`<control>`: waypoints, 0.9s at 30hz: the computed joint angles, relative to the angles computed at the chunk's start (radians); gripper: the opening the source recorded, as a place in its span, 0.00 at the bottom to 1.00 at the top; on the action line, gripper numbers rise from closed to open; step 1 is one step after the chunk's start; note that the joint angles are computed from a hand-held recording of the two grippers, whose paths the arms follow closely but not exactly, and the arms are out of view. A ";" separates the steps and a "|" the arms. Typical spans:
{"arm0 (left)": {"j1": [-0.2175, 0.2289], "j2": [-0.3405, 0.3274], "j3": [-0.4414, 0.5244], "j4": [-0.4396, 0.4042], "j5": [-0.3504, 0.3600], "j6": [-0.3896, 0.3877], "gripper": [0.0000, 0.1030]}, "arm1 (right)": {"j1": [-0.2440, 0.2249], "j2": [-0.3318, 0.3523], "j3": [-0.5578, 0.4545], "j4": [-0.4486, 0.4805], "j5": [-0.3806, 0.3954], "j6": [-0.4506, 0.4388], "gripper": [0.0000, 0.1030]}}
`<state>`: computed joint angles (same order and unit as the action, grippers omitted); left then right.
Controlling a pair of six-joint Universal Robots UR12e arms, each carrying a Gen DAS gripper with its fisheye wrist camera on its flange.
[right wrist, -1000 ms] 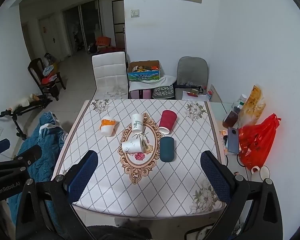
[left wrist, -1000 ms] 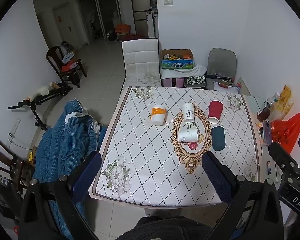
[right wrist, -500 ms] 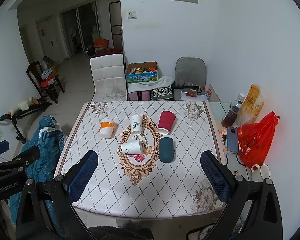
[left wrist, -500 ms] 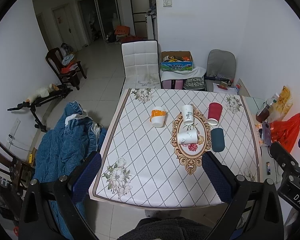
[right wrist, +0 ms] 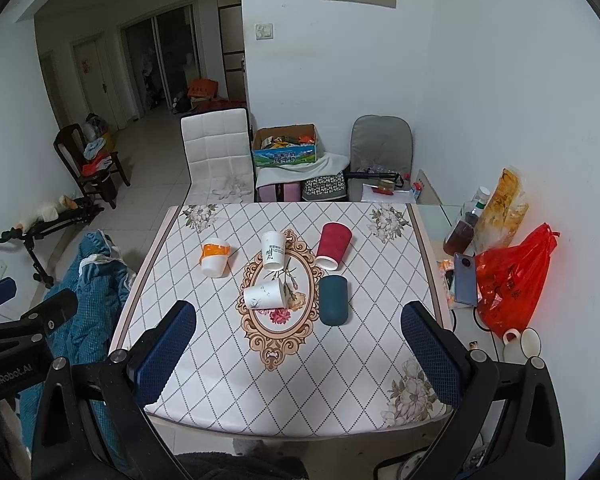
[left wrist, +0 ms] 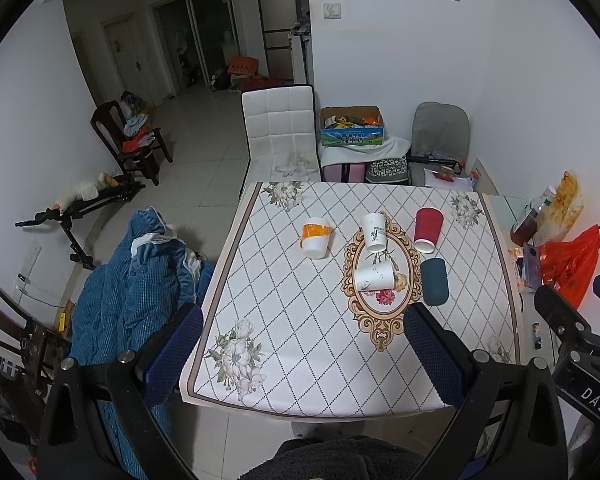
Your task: Flip cup upside down
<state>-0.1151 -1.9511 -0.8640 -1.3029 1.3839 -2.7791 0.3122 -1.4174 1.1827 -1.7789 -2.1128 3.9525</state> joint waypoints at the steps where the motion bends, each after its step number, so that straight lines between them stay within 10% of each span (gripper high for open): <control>1: 0.000 -0.002 0.004 -0.003 -0.001 0.000 1.00 | 0.001 0.000 -0.001 0.001 -0.001 0.000 1.00; 27: -0.003 -0.020 0.061 -0.039 -0.009 -0.001 1.00 | 0.001 -0.002 -0.015 0.013 -0.005 -0.005 1.00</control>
<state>-0.1184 -1.9711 -0.8029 -1.3422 1.3751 -2.7801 0.3133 -1.4190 1.1681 -1.7659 -2.1175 3.9476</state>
